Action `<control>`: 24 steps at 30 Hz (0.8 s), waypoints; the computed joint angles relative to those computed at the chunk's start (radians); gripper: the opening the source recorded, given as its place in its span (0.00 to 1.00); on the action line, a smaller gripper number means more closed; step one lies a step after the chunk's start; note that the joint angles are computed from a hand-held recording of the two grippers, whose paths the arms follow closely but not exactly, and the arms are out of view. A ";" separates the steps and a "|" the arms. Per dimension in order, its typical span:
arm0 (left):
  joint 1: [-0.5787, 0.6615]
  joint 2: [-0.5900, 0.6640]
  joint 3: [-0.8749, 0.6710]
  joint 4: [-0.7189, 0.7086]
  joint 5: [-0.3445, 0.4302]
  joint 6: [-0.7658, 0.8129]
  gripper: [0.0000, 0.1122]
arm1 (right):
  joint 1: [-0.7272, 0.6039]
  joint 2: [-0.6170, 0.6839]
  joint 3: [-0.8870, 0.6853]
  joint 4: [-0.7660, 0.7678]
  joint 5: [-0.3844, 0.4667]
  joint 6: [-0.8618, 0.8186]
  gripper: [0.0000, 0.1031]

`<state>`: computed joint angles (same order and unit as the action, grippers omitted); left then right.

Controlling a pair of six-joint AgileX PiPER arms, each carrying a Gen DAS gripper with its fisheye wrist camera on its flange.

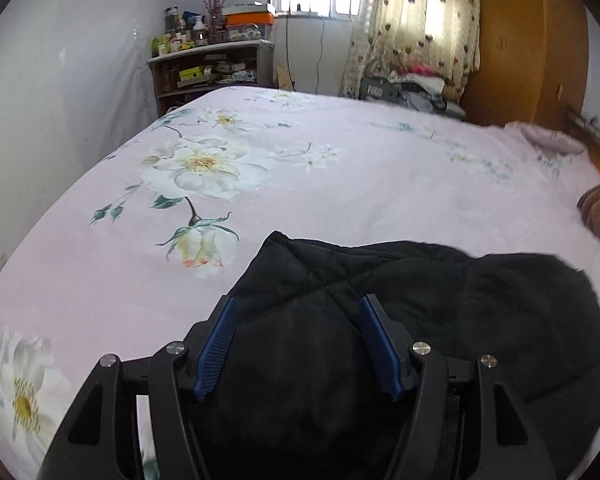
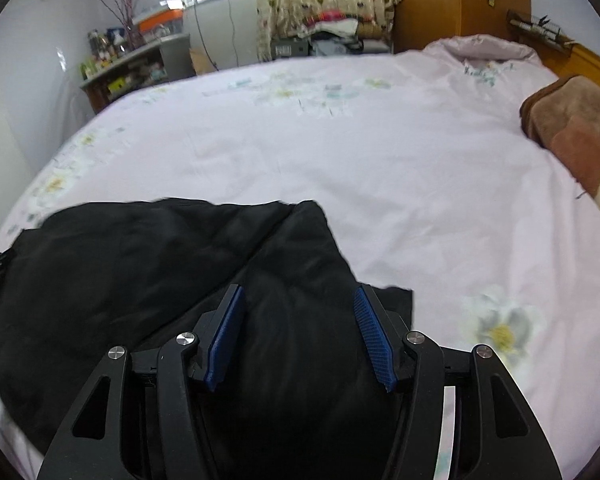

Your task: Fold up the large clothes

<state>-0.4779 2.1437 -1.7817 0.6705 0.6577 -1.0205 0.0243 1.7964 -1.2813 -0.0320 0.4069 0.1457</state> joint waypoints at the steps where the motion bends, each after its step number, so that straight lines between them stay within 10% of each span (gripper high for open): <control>1: -0.013 -0.049 0.056 0.015 -0.005 -0.039 0.58 | 0.014 -0.044 0.033 -0.034 0.005 0.036 0.56; 11: -0.291 -0.453 0.484 0.167 0.113 -0.314 0.59 | 0.293 -0.494 0.299 -0.400 0.195 0.526 0.56; 24: -0.695 -0.606 0.547 0.196 0.438 -0.500 0.64 | 0.862 -0.781 0.379 -0.710 0.653 0.974 0.56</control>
<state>-1.1726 1.5374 -1.2352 0.8661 1.0956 -1.5208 0.8865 1.0152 -0.9019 -0.7422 1.0596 1.1193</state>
